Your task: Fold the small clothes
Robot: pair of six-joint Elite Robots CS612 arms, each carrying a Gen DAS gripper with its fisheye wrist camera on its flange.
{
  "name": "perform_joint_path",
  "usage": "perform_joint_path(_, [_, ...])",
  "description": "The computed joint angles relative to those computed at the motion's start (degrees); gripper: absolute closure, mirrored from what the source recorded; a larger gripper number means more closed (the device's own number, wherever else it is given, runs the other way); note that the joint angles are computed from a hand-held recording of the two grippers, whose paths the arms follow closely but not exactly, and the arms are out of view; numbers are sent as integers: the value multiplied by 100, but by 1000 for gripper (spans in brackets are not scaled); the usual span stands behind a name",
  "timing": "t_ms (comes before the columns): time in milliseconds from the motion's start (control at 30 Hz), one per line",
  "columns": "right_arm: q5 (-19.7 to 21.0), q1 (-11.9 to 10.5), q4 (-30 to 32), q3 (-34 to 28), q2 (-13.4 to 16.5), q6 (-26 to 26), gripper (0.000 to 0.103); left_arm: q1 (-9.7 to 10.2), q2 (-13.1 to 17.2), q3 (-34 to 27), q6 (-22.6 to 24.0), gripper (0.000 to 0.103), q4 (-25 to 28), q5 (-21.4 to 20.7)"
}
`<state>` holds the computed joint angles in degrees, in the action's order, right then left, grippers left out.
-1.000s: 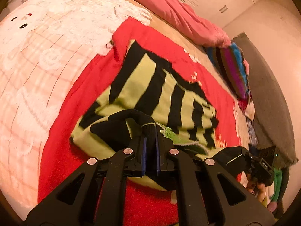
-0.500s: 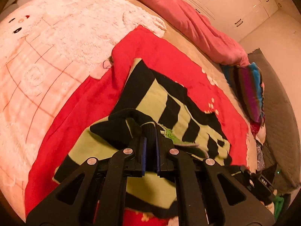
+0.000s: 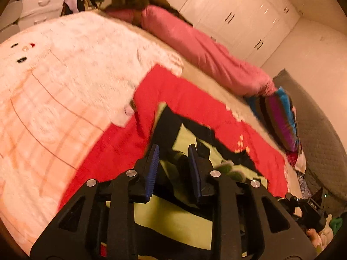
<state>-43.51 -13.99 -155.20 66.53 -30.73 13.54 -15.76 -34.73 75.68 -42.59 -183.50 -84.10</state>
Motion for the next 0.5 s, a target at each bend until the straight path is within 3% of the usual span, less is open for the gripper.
perform_joint_path(33, [-121,-5,-300,105,-51,87,29,5,-15,54,49,83,-130,66])
perform_joint_path(167, [-146,-43,-396,293,-210,-129,27,-37,-31,95,448,76,-90,446])
perform_joint_path(333, [-343,-22,-106,557,-454,-930,27,-75,-43,69,1192,60,110,523])
perform_joint_path(433, [-872,60,265,635,-585,-1454,27,-136,-52,80,1738,58,174,759])
perform_joint_path(500, [-937,86,464,659,-631,-1694,25,-175,-42,45,1947,58,338,944])
